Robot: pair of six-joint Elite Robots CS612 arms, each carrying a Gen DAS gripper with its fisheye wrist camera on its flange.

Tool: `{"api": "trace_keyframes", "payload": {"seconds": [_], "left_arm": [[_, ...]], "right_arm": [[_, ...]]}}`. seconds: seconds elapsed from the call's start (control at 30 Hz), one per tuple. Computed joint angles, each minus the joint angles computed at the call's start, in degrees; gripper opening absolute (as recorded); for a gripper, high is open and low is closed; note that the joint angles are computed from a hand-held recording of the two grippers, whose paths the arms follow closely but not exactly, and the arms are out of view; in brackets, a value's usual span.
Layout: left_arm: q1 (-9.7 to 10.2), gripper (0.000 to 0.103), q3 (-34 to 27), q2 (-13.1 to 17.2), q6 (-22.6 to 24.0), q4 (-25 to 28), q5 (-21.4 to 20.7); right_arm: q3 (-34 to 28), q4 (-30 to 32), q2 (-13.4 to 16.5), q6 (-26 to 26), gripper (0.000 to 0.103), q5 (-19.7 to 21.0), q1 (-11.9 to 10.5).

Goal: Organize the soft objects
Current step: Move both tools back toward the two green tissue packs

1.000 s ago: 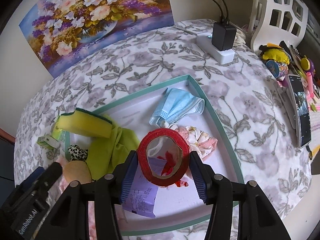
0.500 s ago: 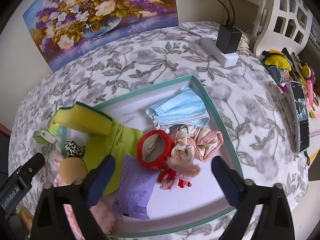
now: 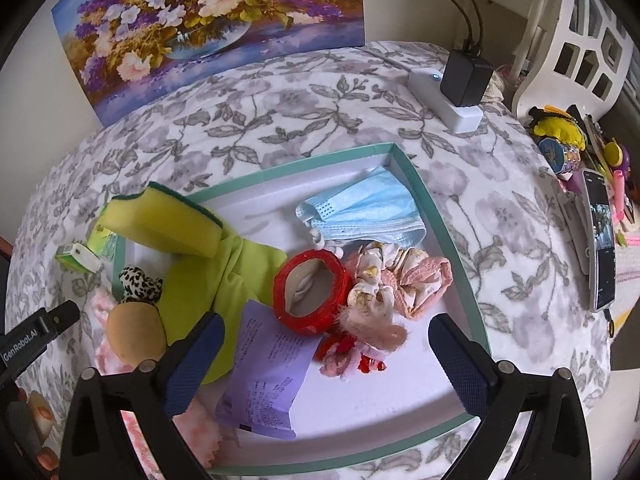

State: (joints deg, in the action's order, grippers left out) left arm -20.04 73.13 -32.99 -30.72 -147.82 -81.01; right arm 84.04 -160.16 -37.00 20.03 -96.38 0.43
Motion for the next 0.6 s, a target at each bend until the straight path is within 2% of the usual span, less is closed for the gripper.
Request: {"api": "trace_keyframes", "payload": {"seconds": [0.17, 0.3, 0.6], "left_arm": [[0.99, 0.091, -0.8, 0.4, -1.3, 0.9, -1.8], [1.92, 0.091, -1.1, 0.5, -3.0, 1.0, -0.7], [4.72, 0.094, -0.3, 0.2, -7.6, 0.0, 0.1]], "right_arm": [[-0.4, 0.8, 0.1, -0.2, 0.103, 0.4, 0.1], [-0.6, 0.8, 0.0, 0.4, 0.103, 2.4, 0.3], [-2.7, -0.9, 0.3, -2.7, 0.103, 2.7, 3.2]]}}
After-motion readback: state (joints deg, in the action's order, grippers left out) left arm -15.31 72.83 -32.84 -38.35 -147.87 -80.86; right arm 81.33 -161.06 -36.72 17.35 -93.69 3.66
